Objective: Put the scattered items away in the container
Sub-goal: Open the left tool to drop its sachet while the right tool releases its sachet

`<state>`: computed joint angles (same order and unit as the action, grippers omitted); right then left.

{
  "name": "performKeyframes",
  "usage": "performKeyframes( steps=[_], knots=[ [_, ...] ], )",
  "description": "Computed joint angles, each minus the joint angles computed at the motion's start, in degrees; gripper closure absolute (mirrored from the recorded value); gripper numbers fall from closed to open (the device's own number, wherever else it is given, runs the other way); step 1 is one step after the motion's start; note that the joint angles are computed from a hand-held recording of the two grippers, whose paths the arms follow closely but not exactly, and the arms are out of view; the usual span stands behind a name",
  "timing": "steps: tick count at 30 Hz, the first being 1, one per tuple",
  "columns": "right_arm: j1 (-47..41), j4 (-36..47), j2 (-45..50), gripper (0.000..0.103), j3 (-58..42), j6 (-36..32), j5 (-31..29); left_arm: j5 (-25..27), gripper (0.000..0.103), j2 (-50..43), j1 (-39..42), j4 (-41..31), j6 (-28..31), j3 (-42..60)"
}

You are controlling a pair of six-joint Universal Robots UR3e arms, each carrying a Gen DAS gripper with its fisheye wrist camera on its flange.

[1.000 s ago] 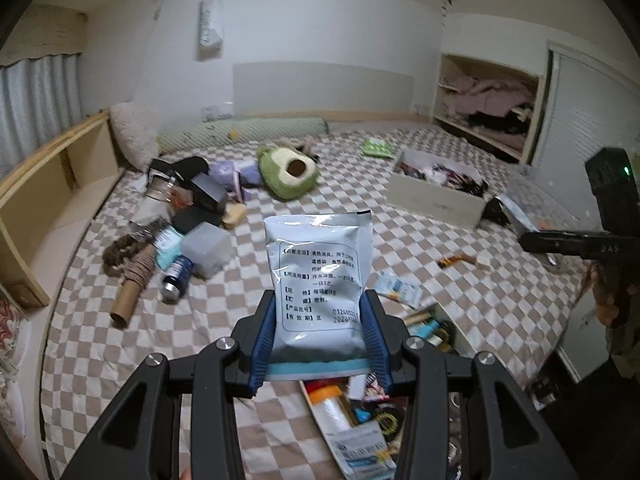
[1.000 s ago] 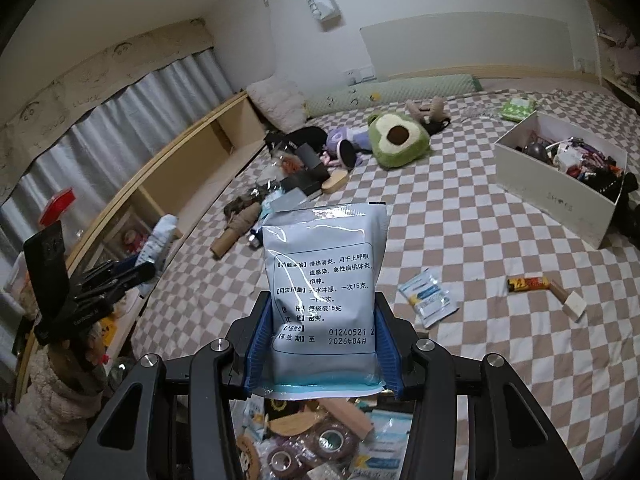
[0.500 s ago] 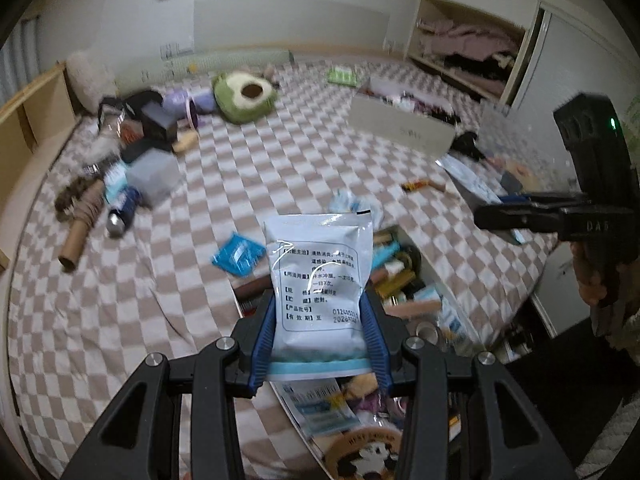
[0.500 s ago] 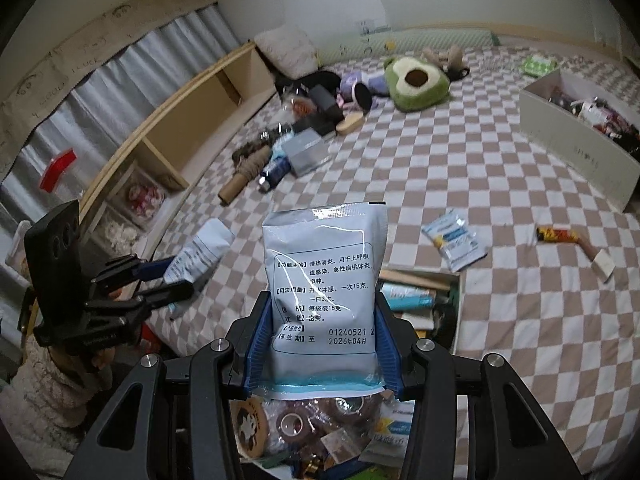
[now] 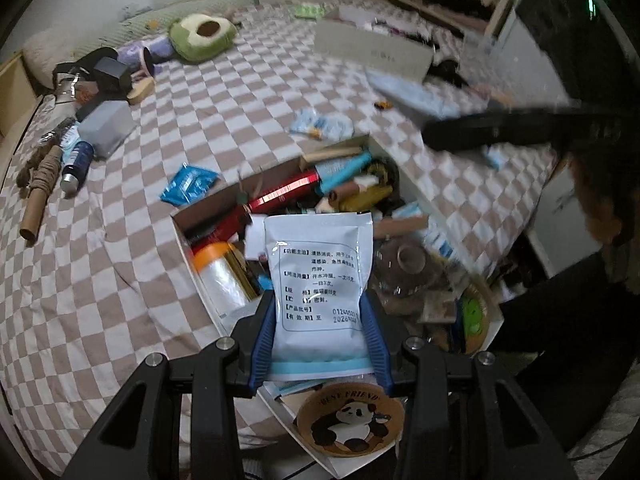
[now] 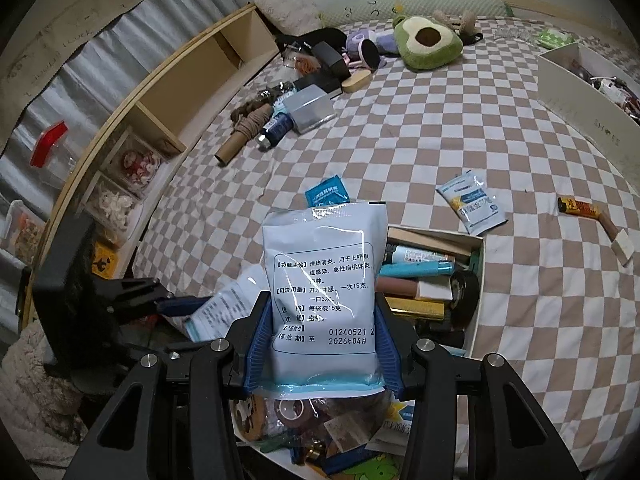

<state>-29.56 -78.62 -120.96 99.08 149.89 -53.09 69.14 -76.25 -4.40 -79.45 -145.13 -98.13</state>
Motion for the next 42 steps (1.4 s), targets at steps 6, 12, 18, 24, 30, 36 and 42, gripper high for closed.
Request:
performKeyframes(
  steps=[6, 12, 18, 24, 30, 36, 42],
  knots=[
    [1.6, -1.2, 0.8, 0.055, 0.9, 1.1, -1.3, 3.4, 0.061, -3.0, -3.9, 1.7, 0.2, -1.8],
    [4.1, -3.0, 2.2, 0.055, 1.6, 2.4, -2.8, 6.4, 0.061, -5.1, -6.6, 5.0, -0.1, -3.5],
    [5.3, -3.8, 2.9, 0.055, 2.1, 3.0, -3.4, 6.7, 0.051, -7.9, -7.4, 4.8, 0.1, -3.0],
    [5.7, -4.2, 3.2, 0.055, 2.6, 3.6, -3.9, 5.1, 0.024, -7.5, -6.4, 2.5, 0.3, -2.0],
    [8.4, -6.2, 4.5, 0.055, 4.4, 5.3, -5.6, 3.6, 0.024, -6.7, -4.8, -0.5, 0.7, -0.5],
    [14.6, -9.7, 7.6, 0.055, 6.2, 7.7, -8.3, 4.6, 0.024, -4.8, -4.0, -0.4, 1.3, -0.9],
    [20.5, -13.1, 12.3, 0.055, 6.3, 10.3, -9.8, 4.7, 0.024, -3.1, -1.7, -1.3, 2.9, -1.9]
  ],
)
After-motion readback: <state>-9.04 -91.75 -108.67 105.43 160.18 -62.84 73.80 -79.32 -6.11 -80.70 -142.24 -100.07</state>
